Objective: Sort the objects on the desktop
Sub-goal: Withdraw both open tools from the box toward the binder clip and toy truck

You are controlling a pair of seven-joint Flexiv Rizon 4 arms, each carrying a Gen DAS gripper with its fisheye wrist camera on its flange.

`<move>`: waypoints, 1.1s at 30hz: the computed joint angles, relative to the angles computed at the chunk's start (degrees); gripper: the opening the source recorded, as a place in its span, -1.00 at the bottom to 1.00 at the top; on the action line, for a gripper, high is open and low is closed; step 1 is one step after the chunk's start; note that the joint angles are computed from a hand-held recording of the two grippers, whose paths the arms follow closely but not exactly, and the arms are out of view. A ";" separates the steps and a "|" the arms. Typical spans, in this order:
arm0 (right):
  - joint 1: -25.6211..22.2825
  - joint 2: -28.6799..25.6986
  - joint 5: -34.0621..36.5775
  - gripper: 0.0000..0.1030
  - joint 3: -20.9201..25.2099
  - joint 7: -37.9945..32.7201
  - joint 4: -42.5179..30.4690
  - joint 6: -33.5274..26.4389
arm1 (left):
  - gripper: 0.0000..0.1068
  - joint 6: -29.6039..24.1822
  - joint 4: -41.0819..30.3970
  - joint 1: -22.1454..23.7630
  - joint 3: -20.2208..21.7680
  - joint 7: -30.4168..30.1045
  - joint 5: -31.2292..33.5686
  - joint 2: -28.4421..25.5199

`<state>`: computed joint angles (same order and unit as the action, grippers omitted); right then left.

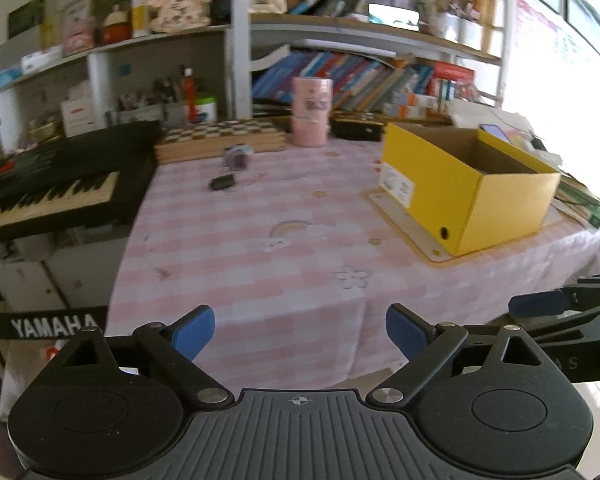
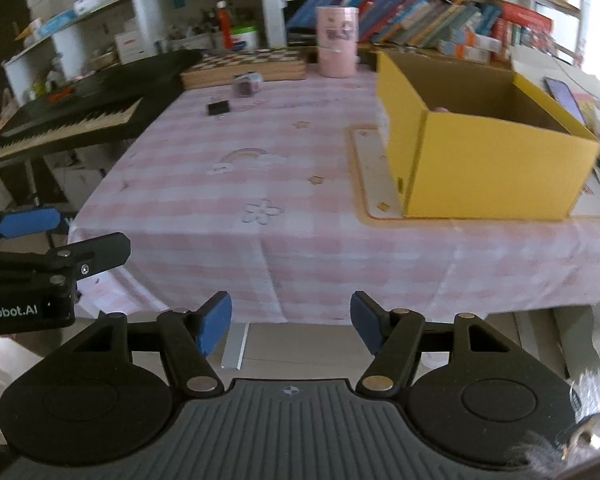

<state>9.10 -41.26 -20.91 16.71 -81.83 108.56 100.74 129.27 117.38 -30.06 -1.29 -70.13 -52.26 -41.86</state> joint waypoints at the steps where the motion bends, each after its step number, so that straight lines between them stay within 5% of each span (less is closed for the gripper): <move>1: 0.01 -0.14 -0.21 0.24 0.28 -0.18 -0.17 -0.09 | 0.78 0.29 0.40 -0.02 0.12 -0.27 -0.32 0.15; 23: 3.12 -2.67 -1.47 0.24 2.21 -2.69 -5.03 -1.60 | 0.83 3.77 3.93 3.63 -0.23 -3.28 -0.13 1.36; 33: 1.30 -6.63 -1.65 0.24 6.47 -5.72 -11.24 -5.66 | 0.83 2.65 0.57 3.87 0.42 0.02 -3.44 -0.28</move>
